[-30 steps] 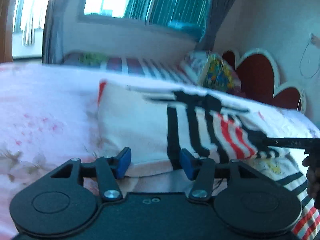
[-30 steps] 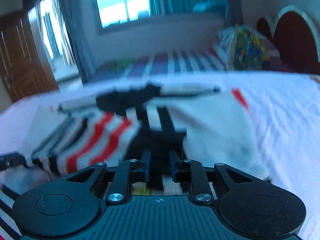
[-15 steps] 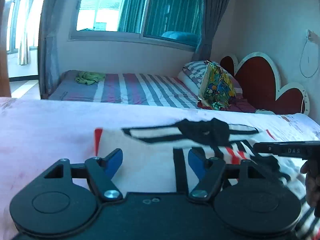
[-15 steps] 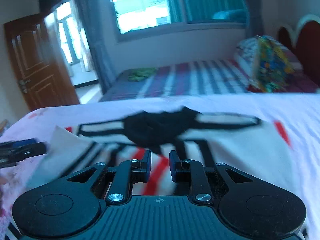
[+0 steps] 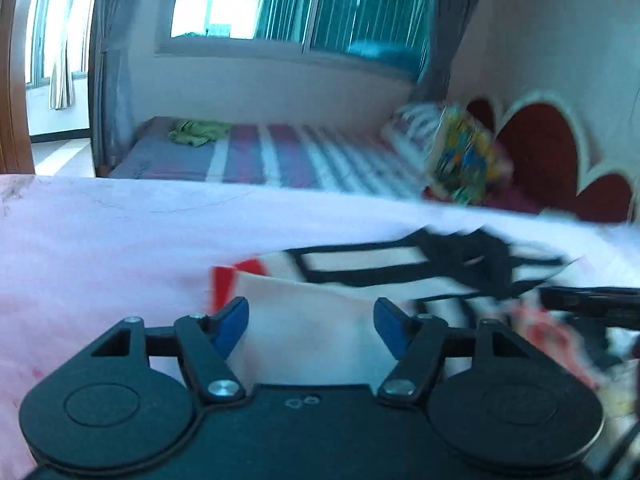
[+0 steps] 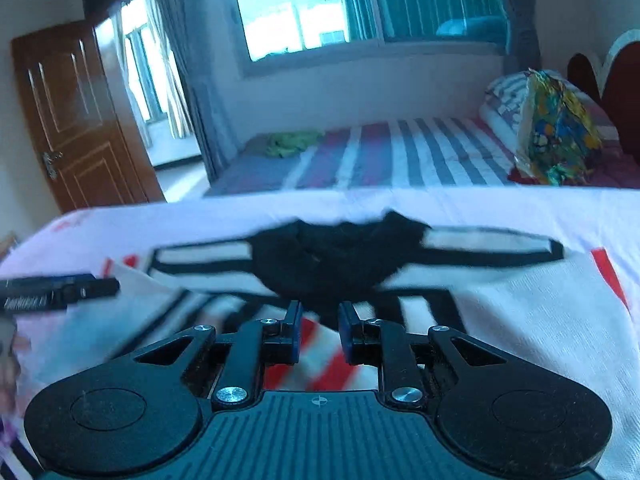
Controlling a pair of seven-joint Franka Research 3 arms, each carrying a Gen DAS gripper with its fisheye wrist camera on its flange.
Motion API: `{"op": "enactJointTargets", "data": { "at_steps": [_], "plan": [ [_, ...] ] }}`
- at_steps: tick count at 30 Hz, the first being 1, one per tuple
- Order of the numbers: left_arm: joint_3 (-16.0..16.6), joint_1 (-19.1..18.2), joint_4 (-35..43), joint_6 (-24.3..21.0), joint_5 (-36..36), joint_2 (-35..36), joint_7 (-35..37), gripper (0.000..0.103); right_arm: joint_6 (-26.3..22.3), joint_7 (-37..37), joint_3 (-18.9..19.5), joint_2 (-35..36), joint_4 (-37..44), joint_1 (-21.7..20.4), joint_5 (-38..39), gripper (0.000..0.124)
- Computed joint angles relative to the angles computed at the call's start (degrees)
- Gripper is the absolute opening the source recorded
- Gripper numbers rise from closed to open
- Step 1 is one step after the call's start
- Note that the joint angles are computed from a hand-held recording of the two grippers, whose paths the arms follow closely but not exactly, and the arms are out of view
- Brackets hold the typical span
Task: Fold small clothes
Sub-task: 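Release the cuff and lift the right tool away from the sweater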
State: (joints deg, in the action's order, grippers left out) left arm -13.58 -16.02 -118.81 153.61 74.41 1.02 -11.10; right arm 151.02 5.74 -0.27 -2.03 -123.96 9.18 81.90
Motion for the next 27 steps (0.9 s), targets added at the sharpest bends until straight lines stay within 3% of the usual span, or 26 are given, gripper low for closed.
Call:
{"op": "enactJointTargets", "data": {
  "at_steps": [2,6,9,11,13,15,18,20,22,23,24,27],
  "plan": [
    [-1.2,-1.5,2.5,-1.7,2.0,1.7,-0.7,0.082,-2.0,0.4,0.3,-1.1,-0.3,0.4,-0.8,0.02],
    [-1.6,-2.7,7.4,-2.5,-7.0,8.3,8.6,0.083,-0.7,6.2,1.6,0.0,-0.1,2.1,-8.5,0.02],
    [0.5,-4.4,6.2,-1.7,-8.2,7.0,11.3,0.078,1.6,7.7,1.4,0.6,-0.3,2.0,-9.4,0.02],
    [1.3,-4.9,5.0,-3.2,-4.6,4.7,8.1,0.078,1.2,5.6,1.0,-0.2,-0.3,1.9,-6.9,0.02],
    [2.0,-3.7,5.2,-3.1,-3.5,4.4,6.4,0.082,1.8,1.4,1.1,0.0,0.3,2.1,-2.4,0.02],
    [2.5,-2.1,6.5,-2.3,-6.2,5.9,8.1,0.082,4.7,7.5,1.9,2.0,2.0,2.8,-7.1,0.02],
    [3.0,-0.7,7.5,-1.2,-12.7,8.5,14.3,0.083,5.6,9.9,3.0,5.3,4.2,3.4,-11.7,0.02],
    [3.5,-0.9,7.4,-0.6,-12.8,8.1,14.9,0.083,8.2,7.0,3.9,6.3,4.5,3.6,-10.7,0.02],
    [3.0,-2.0,7.3,-4.2,-13.0,6.5,16.6,0.074,8.0,7.9,3.9,5.1,4.0,3.1,-10.7,0.02],
    [2.8,-3.0,6.8,-5.9,-9.2,5.3,15.3,0.079,6.7,4.2,3.8,3.6,3.2,2.5,-6.1,0.02],
    [2.5,-3.5,5.7,-5.6,-5.4,4.0,12.2,0.085,5.1,1.1,3.3,2.2,2.3,2.0,-2.5,0.02],
    [0.5,-4.0,4.6,-1.4,-4.2,3.1,9.1,0.084,5.0,-2.2,1.9,-1.2,-1.4,2.0,-0.7,0.02]
  ]
}}
